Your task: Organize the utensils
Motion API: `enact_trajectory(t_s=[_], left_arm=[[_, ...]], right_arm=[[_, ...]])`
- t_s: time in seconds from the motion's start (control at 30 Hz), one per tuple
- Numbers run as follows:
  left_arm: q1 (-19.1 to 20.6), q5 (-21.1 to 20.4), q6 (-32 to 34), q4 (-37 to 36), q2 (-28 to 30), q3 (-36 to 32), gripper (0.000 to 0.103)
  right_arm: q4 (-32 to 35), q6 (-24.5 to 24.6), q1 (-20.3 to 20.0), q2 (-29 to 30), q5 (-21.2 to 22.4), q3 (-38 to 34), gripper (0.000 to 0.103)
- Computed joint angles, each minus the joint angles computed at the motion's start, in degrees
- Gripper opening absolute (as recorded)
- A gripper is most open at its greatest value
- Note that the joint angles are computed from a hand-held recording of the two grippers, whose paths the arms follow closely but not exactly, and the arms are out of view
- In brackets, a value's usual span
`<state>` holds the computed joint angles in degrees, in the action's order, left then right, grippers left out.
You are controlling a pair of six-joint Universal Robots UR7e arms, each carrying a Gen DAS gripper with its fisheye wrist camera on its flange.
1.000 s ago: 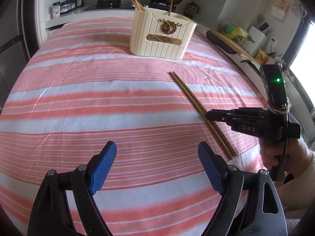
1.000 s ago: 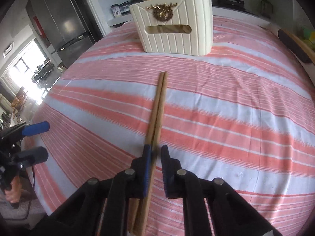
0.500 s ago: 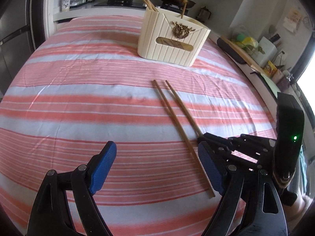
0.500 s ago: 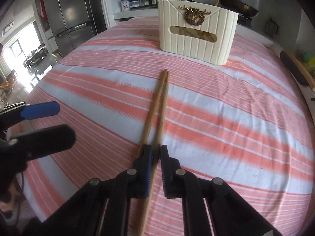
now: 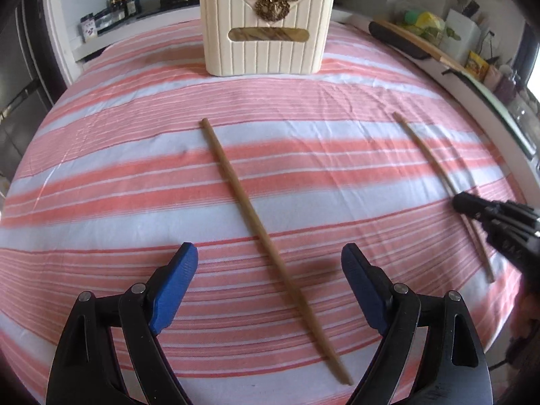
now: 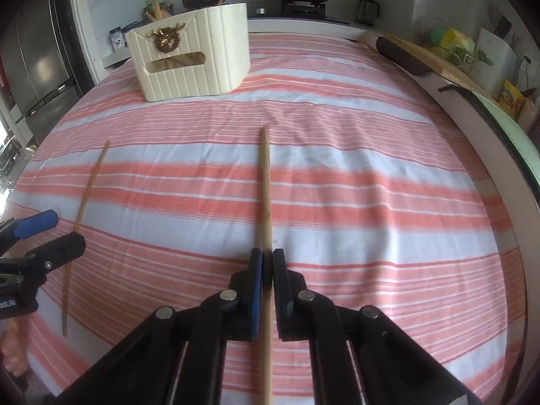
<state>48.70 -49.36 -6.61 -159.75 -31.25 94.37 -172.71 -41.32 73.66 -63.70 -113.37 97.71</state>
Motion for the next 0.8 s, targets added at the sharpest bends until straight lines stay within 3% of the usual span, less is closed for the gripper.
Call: enact_trajectory(t_s=[0.3, 0.33, 0.4, 0.47, 0.6, 0.67, 0.8], left_arm=[[1.88, 3.00, 3.90, 2.49, -6.79, 5.88, 0.093], [2.10, 3.48, 3.98, 2.51, -7.27, 6.19, 0.093], [2.56, 3.28, 3.82, 2.57, -8.13, 6.68, 0.093], [3.00, 1.96, 3.37, 2.84, -8.73, 7.03, 0.093], [3.02, 1.26, 3.97, 1.16, -8.25, 7.83, 0.103], [2.90, 1.29, 4.54, -0.38, -7.94, 8.11, 0.103], [3.03, 1.01, 4.81, -1.77, -7.61, 8.08, 0.103]], right_arm=[[3.53, 1.93, -1.96, -3.61, 2.38, 1.76, 0.008], [4.28, 1.70, -2.05, -3.79, 3.11, 1.67, 0.011], [5.49, 1.92, -2.37, -4.34, 4.81, 1.65, 0.035], [5.48, 2.14, -2.62, -4.81, 5.80, 1.86, 0.048], [7.57, 1.10, -2.57, -5.46, 4.56, 2.09, 0.048], [6.90, -0.56, -2.43, -5.66, 3.31, 3.01, 0.049], [0.21, -7.20, -2.58, -5.41, 3.93, 6.54, 0.071]])
